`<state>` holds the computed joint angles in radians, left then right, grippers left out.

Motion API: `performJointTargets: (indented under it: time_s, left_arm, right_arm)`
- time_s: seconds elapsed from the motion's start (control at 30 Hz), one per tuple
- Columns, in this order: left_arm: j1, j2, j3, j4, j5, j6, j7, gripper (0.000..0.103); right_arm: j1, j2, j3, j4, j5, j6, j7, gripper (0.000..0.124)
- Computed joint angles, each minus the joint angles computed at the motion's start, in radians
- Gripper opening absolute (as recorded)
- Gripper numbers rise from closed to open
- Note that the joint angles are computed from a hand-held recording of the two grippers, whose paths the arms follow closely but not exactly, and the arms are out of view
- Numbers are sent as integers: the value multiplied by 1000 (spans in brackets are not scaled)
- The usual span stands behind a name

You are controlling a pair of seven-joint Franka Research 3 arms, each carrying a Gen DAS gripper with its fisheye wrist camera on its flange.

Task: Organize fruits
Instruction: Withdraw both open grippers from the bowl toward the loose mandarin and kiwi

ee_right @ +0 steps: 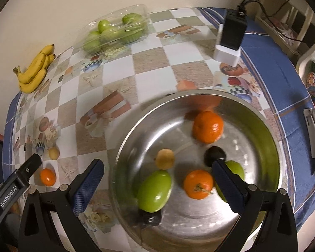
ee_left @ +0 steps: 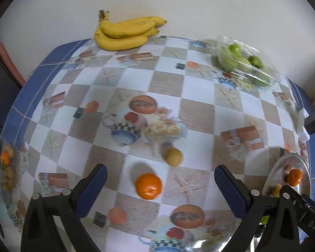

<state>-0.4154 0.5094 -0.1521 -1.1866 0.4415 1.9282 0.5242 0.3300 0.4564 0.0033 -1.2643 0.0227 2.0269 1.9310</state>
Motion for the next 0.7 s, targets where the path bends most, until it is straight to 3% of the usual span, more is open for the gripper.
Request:
performJointTargets:
  time_s: [0.7]
  left_arm:
    - [114, -205, -13, -299, -7, 48, -87, 103]
  right_arm:
    - [86, 109, 29, 169, 16, -71, -53, 102]
